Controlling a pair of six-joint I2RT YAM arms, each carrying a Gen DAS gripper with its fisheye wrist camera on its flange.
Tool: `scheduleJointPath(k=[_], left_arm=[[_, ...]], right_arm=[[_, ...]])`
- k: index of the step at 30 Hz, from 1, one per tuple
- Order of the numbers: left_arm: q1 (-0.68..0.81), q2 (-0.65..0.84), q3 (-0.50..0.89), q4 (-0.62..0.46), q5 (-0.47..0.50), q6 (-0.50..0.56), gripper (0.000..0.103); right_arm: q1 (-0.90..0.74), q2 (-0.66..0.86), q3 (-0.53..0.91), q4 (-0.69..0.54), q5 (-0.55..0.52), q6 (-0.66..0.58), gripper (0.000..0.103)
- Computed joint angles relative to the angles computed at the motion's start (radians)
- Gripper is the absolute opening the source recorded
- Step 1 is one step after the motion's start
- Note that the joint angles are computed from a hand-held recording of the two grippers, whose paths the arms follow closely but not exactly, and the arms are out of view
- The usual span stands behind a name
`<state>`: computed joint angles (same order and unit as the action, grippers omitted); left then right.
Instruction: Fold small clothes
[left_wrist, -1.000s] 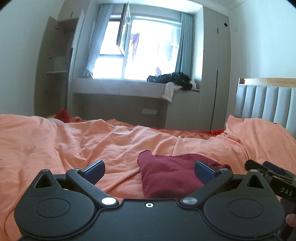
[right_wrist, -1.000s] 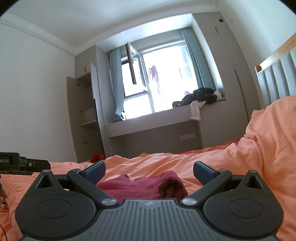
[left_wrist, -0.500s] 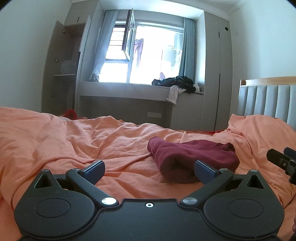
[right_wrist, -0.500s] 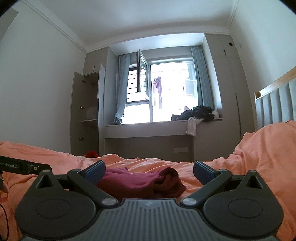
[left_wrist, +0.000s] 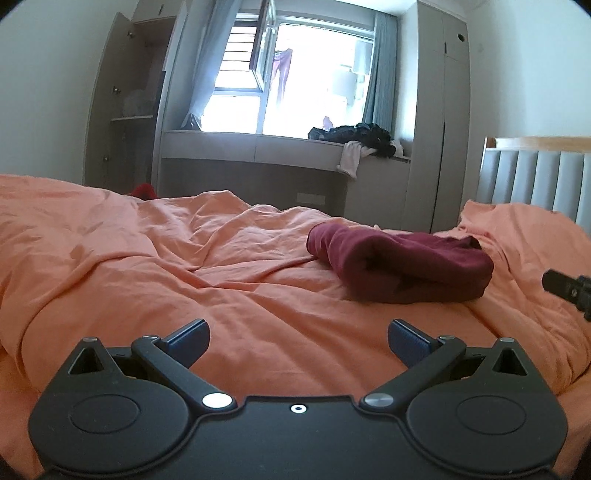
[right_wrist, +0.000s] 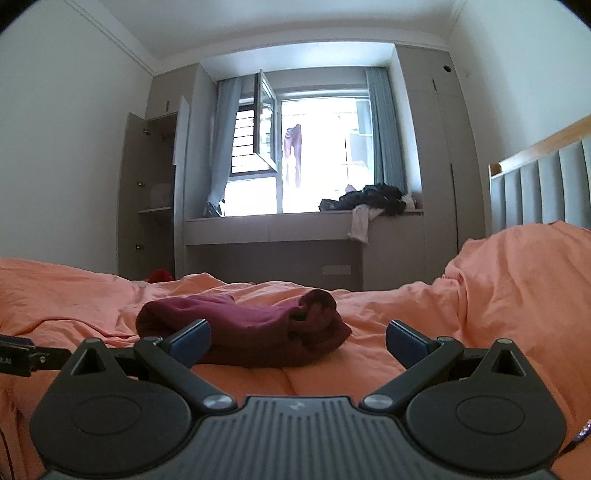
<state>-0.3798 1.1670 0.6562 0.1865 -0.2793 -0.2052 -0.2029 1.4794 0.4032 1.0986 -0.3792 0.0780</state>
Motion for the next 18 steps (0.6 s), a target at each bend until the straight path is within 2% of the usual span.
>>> scheduleJointPath(k=[18], left_arm=[[0.001,-0.007,-0.003,0.012,-0.024,-0.026,0.102]], right_arm=[[-0.009,0.006,-0.013,0.024,-0.003,0.005,0.103]])
